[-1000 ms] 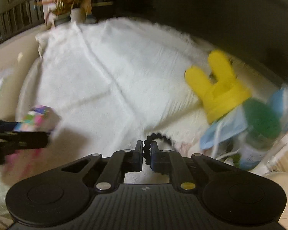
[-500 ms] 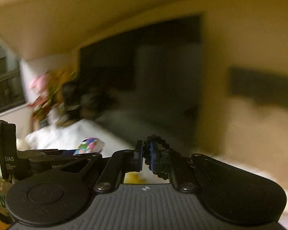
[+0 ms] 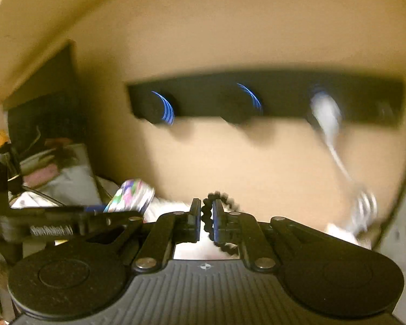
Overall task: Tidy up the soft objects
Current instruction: 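Carry the tissue pack and bracelet over the pink box and open both tools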
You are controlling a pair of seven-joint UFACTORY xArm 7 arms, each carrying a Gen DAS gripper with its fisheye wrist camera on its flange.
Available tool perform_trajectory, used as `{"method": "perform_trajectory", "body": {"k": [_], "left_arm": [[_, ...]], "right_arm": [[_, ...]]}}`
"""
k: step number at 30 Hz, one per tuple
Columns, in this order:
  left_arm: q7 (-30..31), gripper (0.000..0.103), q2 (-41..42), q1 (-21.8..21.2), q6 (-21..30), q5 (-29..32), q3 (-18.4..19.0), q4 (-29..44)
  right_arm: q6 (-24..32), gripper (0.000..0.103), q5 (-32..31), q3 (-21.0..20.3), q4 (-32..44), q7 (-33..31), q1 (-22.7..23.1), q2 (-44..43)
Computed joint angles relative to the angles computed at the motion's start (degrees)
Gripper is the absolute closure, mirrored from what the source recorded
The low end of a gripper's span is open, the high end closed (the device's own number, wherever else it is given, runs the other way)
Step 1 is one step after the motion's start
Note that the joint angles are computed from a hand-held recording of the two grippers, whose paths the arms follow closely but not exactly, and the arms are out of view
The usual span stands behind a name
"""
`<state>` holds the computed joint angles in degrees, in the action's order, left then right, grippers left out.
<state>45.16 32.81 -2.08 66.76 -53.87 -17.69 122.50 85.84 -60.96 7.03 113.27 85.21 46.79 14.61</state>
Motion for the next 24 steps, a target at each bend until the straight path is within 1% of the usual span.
{"method": "perform_trajectory", "body": {"k": [1,2,3,4,5,6,7,10,12,14,15,17,18,19,20,21,24], "left_arm": [[-1.9,0.046,1.3,-1.2,1.3,0.8,-0.2,1.0],[-2.0,0.044,0.5,-2.3,1.3,2.3,0.1,-0.4],[-1.3,0.044,-0.3,-4.8,-0.3,6.0,1.2,-2.2],[0.3,0.044,-2.5,-7.9,-4.2,11.1,2.9,-6.2],[1.8,0.046,-4.9,-10.6,-9.1,15.4,4.0,-11.1],[3.1,0.046,-6.3,-12.5,-12.8,17.6,4.8,-14.8],[3.5,0.047,-6.7,-12.0,-14.1,17.7,3.5,-16.8],[1.4,0.047,-6.7,-9.3,-12.7,12.2,1.7,-18.5],[4.8,0.047,-9.9,-6.5,-13.8,6.8,0.8,-22.9],[7.6,0.047,-11.0,-4.9,-14.8,3.2,1.4,-23.9],[10.3,0.047,-13.1,-3.3,-16.1,0.0,1.6,-26.6],[13.9,0.047,-16.9,-1.1,-17.7,-4.8,3.2,-30.4],[15.8,0.047,-18.7,-0.4,-20.0,-6.8,4.4,-32.6],[16.4,0.047,-20.2,-0.1,-21.8,-7.9,5.7,-34.0],[17.0,0.047,-21.4,0.3,-24.8,-9.1,7.0,-35.7],[17.1,0.047,-22.2,0.7,-27.3,-10.1,8.3,-37.0],[14.3,0.047,-22.7,2.8,-30.6,-11.1,11.6,-38.4]], "right_arm": [[0.2,0.072,0.0,0.1,-3.9,2.4,0.2,-2.3],[0.9,0.054,-0.5,0.7,-7.6,5.0,0.3,-4.5],[2.2,0.048,-1.0,1.6,-9.8,6.9,0.2,-5.7],[3.7,0.043,-0.8,2.5,-13.0,8.6,0.0,-8.0],[3.4,0.043,0.1,3.1,-14.7,9.7,-0.8,-8.7],[3.3,0.043,1.2,3.8,-17.1,11.0,-1.5,-10.2],[3.5,0.043,2.1,4.5,-18.3,12.0,-2.3,-10.8],[5.0,0.043,3.0,7.0,-21.4,14.5,-3.7,-12.0],[6.0,0.043,3.5,8.5,-22.8,16.1,-4.8,-12.3],[6.0,0.043,3.7,9.4,-24.1,17.4,-5.6,-12.2],[6.1,0.043,3.8,9.8,-24.4,17.7,-5.7,-12.0],[5.2,0.043,3.7,10.0,-24.6,17.7,-6.2,-11.2],[4.6,0.043,3.6,10.0,-24.5,17.8,-6.1,-10.7],[3.3,0.043,3.4,9.9,-24.7,17.7,-6.2,-10.1],[2.4,0.043,3.0,9.8,-24.2,17.3,-6.0,-9.3],[1.5,0.043,2.7,9.6,-23.6,16.6,-5.8,-8.4],[-1.2,0.042,1.6,8.7,-20.7,13.5,-4.2,-4.8]]}}
